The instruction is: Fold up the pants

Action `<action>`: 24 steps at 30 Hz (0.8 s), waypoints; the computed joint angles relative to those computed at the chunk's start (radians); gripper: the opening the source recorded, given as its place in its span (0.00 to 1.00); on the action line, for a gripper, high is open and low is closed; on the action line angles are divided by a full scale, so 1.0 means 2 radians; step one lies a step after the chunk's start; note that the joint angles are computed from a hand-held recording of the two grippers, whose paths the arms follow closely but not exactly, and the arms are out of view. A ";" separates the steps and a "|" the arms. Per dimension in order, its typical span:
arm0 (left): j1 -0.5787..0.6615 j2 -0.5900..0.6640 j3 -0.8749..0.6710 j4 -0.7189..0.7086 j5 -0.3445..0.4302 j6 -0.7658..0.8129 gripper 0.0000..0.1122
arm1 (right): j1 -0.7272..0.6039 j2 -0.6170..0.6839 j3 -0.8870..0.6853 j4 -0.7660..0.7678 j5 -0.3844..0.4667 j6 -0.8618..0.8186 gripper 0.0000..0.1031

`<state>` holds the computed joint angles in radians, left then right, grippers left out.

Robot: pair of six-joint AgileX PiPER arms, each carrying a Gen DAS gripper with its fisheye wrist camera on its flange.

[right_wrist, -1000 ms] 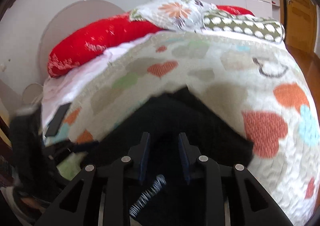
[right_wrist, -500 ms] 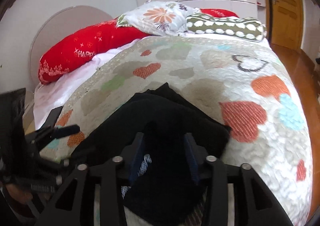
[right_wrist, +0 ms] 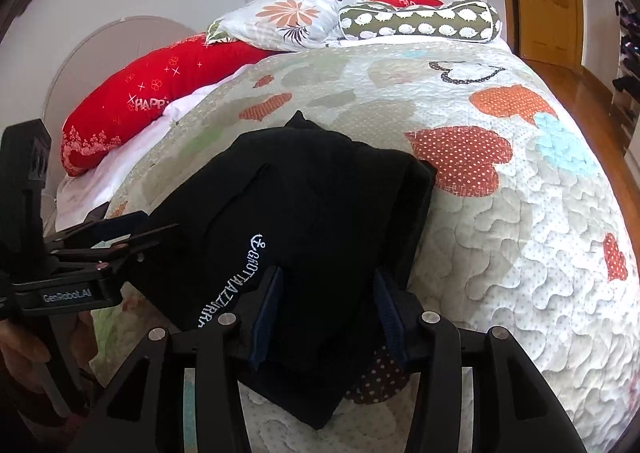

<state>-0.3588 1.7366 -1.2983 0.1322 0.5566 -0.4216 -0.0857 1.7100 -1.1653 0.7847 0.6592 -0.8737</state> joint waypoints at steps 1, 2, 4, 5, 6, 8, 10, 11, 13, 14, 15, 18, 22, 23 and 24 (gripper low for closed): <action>0.000 -0.001 0.000 0.000 0.000 0.000 0.83 | -0.001 -0.002 -0.002 -0.004 0.005 0.008 0.47; -0.001 -0.002 0.000 0.006 0.000 -0.004 0.83 | -0.002 -0.005 -0.005 -0.006 0.009 0.013 0.47; -0.003 -0.002 -0.002 0.013 0.002 -0.010 0.83 | -0.002 -0.010 -0.009 -0.006 0.008 0.015 0.48; -0.004 -0.002 -0.002 0.013 0.001 -0.010 0.83 | -0.001 -0.012 -0.013 -0.007 0.005 0.018 0.50; -0.004 -0.001 -0.002 0.012 0.000 -0.011 0.83 | 0.000 -0.012 -0.019 -0.009 0.003 0.022 0.51; -0.006 0.001 -0.001 0.007 -0.002 -0.008 0.83 | 0.003 -0.006 -0.036 -0.016 -0.001 0.038 0.57; -0.007 0.004 -0.001 -0.003 -0.003 0.001 0.83 | 0.008 0.009 -0.059 -0.042 -0.007 0.071 0.60; -0.008 0.005 -0.001 -0.004 -0.003 0.001 0.83 | 0.013 0.020 -0.074 -0.068 -0.005 0.100 0.60; -0.009 0.009 -0.004 -0.007 -0.002 0.004 0.83 | 0.012 0.043 -0.098 -0.077 0.013 0.114 0.53; -0.010 0.010 -0.006 -0.007 -0.001 0.004 0.83 | 0.006 0.049 -0.100 -0.057 0.021 0.095 0.28; -0.011 0.012 -0.009 -0.006 0.001 0.004 0.83 | 0.000 0.052 -0.099 -0.028 0.032 0.067 0.16; -0.014 0.015 -0.014 -0.004 0.002 0.004 0.83 | -0.006 0.024 -0.068 0.012 0.012 0.012 0.05; -0.017 0.028 -0.023 -0.019 0.004 0.011 0.83 | -0.005 0.027 -0.066 -0.005 0.000 0.016 0.04; -0.021 0.030 -0.023 -0.012 0.004 0.004 0.83 | -0.003 0.032 -0.066 -0.010 -0.003 0.020 0.04; -0.027 0.029 -0.019 0.011 0.001 -0.015 0.83 | -0.004 0.038 -0.064 -0.008 -0.005 0.020 0.04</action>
